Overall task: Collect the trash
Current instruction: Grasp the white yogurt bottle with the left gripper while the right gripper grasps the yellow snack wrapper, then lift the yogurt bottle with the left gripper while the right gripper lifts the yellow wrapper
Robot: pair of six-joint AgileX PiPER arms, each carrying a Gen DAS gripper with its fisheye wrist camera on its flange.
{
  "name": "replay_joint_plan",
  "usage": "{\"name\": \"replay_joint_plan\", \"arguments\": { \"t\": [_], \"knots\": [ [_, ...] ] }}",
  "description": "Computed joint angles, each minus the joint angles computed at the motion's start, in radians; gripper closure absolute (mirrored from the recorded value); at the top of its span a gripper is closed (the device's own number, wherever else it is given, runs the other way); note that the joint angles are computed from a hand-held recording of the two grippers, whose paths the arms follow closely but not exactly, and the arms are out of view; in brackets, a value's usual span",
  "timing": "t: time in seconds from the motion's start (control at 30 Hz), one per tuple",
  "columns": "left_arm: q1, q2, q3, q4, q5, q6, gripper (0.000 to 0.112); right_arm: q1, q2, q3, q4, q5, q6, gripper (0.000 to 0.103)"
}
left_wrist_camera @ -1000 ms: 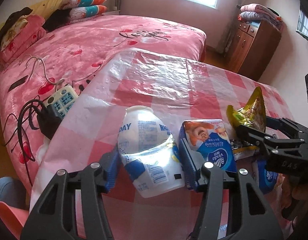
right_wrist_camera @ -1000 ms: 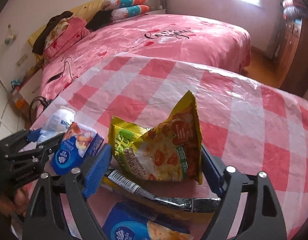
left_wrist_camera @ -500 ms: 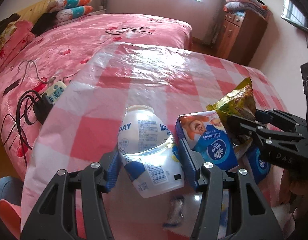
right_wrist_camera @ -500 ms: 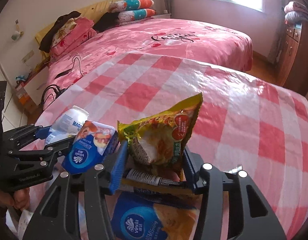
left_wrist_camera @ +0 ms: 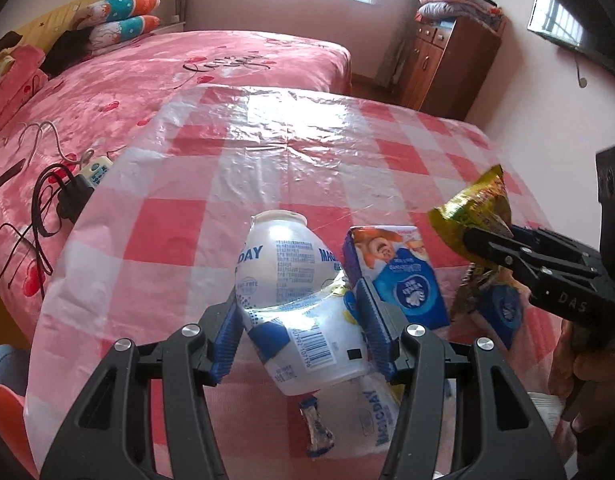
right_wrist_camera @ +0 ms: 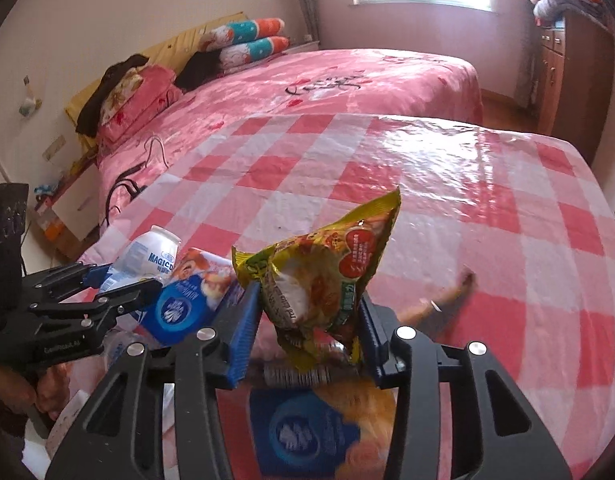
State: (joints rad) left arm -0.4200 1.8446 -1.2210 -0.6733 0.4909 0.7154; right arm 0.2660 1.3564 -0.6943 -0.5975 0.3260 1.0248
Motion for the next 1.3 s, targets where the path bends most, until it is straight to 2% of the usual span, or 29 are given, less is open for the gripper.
{"name": "replay_joint_plan", "arguments": {
  "t": [0.17,0.33,0.7,0.97,1.3],
  "knots": [
    [0.023,-0.044,0.040,-0.076,0.000,0.064,0.056,0.077,-0.096,0.041,-0.173,0.086,0.219,0.057],
    [0.048,-0.091,0.075,-0.127,0.005,0.107,0.056,0.145,-0.137,0.042,-0.236,0.187,0.294,0.057],
    [0.122,-0.232,0.197,-0.222,0.046,0.224,0.056,0.310,-0.229,0.044,-0.247,0.355,0.406,0.057],
    [0.204,-0.320,0.290,-0.274,0.099,0.302,0.056,0.483,-0.216,0.027,-0.261,0.427,0.534,0.057],
    [0.352,-0.395,0.389,-0.331,0.191,0.416,0.056,0.659,-0.121,-0.042,-0.275,0.456,0.631,0.057]
  ]
}}
